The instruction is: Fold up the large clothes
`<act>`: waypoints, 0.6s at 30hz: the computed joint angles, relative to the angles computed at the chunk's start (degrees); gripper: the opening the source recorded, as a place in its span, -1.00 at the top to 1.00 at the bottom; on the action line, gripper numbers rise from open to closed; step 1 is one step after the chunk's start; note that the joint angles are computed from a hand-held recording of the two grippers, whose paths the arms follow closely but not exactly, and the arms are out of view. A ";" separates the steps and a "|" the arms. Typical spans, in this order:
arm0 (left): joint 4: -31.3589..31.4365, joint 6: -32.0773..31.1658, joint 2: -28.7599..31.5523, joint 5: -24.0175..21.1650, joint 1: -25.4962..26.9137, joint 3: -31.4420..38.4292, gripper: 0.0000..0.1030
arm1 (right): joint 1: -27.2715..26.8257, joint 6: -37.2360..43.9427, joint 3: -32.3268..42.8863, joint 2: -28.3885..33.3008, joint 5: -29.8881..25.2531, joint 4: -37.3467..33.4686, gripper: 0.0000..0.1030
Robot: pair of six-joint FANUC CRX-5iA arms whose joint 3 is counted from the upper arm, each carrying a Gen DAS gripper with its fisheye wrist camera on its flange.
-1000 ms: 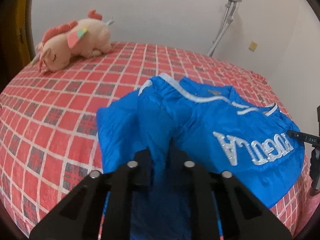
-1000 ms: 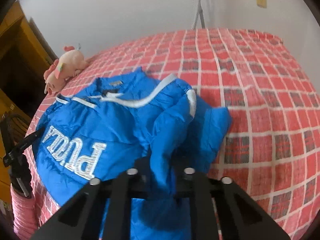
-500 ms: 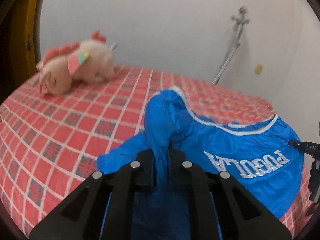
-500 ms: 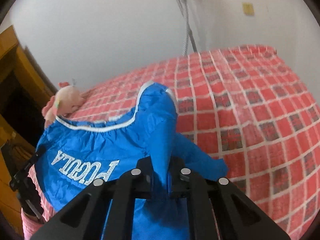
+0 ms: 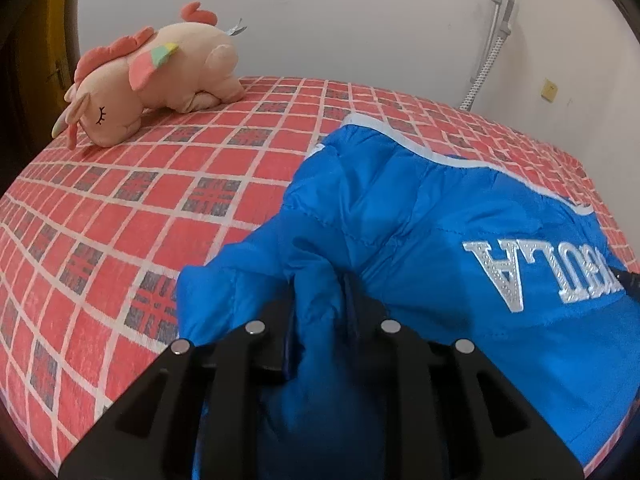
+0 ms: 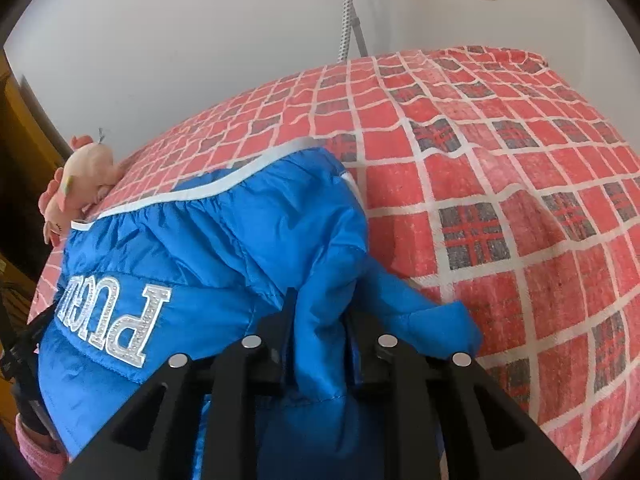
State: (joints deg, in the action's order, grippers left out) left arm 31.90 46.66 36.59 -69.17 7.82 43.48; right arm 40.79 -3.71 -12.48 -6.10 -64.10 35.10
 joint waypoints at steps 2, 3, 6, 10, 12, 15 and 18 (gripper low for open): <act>-0.31 2.13 0.45 -1.36 0.38 1.73 0.45 | 1.46 -1.54 0.57 -0.02 -2.75 1.56 0.45; -0.91 2.98 0.29 -1.51 0.43 2.14 0.39 | 2.04 -2.18 2.00 0.85 -5.20 2.13 0.44; -0.75 2.95 -3.80 2.02 1.11 -2.45 0.07 | 5.24 -3.53 4.35 1.84 -11.53 6.31 0.41; 3.37 -1.70 -11.63 7.63 1.11 -12.41 0.03 | 7.87 -4.54 7.29 2.84 -12.38 9.66 0.40; 5.00 -3.24 -13.90 7.50 0.58 -15.02 0.00 | 8.97 -2.90 10.40 5.50 -13.04 10.30 0.40; 7.04 -6.30 -16.99 7.13 -0.93 -19.45 -0.05 | 9.70 -1.28 14.23 9.84 -13.14 10.29 0.40; 6.58 -6.63 -18.32 6.66 -2.52 -22.28 -0.05 | 10.25 -1.89 14.89 12.05 -12.34 9.72 0.40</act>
State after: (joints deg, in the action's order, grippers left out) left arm 38.48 40.03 18.27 -62.51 5.31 21.20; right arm 51.04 -5.60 2.41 5.95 -76.44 44.82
